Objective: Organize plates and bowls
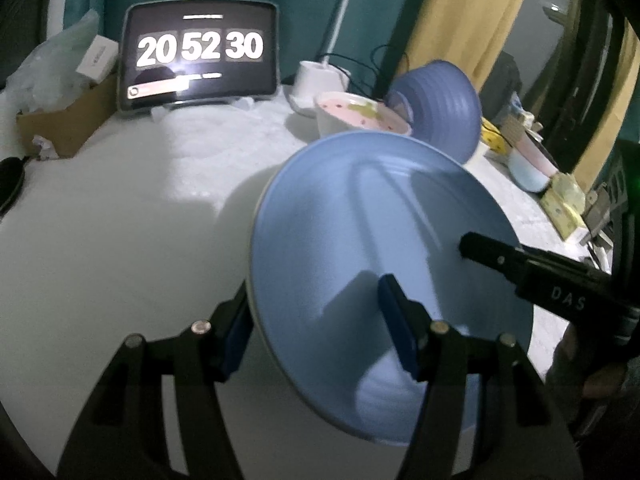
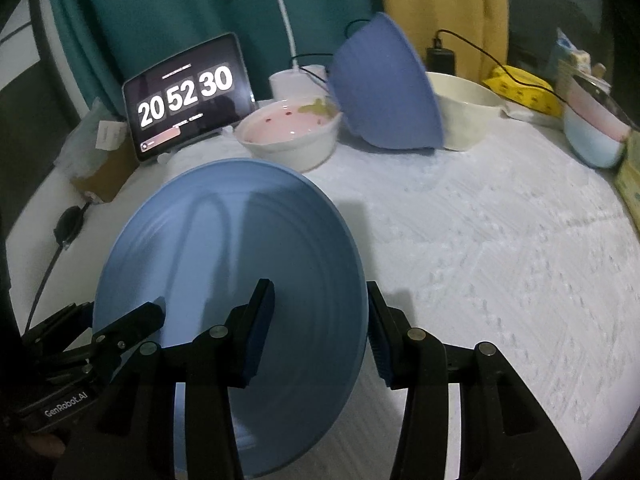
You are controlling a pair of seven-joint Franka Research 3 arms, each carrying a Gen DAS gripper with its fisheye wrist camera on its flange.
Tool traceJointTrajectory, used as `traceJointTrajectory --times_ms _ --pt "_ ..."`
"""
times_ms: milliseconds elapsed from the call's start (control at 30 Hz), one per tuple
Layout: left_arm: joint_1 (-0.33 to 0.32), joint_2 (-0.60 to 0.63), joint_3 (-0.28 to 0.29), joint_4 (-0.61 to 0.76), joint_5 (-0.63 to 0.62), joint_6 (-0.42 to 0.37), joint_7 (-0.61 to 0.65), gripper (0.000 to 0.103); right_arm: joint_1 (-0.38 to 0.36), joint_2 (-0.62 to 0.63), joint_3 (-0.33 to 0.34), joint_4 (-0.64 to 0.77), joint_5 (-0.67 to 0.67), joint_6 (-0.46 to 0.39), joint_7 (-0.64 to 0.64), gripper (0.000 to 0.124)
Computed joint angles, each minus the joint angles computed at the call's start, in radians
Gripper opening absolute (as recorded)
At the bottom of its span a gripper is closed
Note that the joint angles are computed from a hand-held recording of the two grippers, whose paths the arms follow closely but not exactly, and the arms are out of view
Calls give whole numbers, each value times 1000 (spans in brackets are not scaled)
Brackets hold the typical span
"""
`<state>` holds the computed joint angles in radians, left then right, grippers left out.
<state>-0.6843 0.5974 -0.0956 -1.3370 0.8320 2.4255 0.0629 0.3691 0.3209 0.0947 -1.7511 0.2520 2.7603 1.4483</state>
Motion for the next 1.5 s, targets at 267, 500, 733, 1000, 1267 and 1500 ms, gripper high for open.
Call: traceJointTrajectory --times_ms 267,500,733,1000,1267,1500 --pt "16 -15 3 -14 1 -31 -18 61 12 79 13 116 4 -43 -23 48" --pt "33 -1 -4 2 -24 -54 2 61 20 132 14 187 7 -82 -29 48" --pt "43 5 -7 0 -56 -59 10 62 20 177 15 243 14 -125 -37 47" --pt "40 29 -5 36 -78 -76 41 62 24 194 5 263 5 -147 -27 47" --pt "27 42 0 64 -80 -108 65 63 23 186 4 255 -3 -148 -35 47" --pt "-2 70 8 127 -78 -204 102 64 12 174 10 241 11 -158 -52 47"
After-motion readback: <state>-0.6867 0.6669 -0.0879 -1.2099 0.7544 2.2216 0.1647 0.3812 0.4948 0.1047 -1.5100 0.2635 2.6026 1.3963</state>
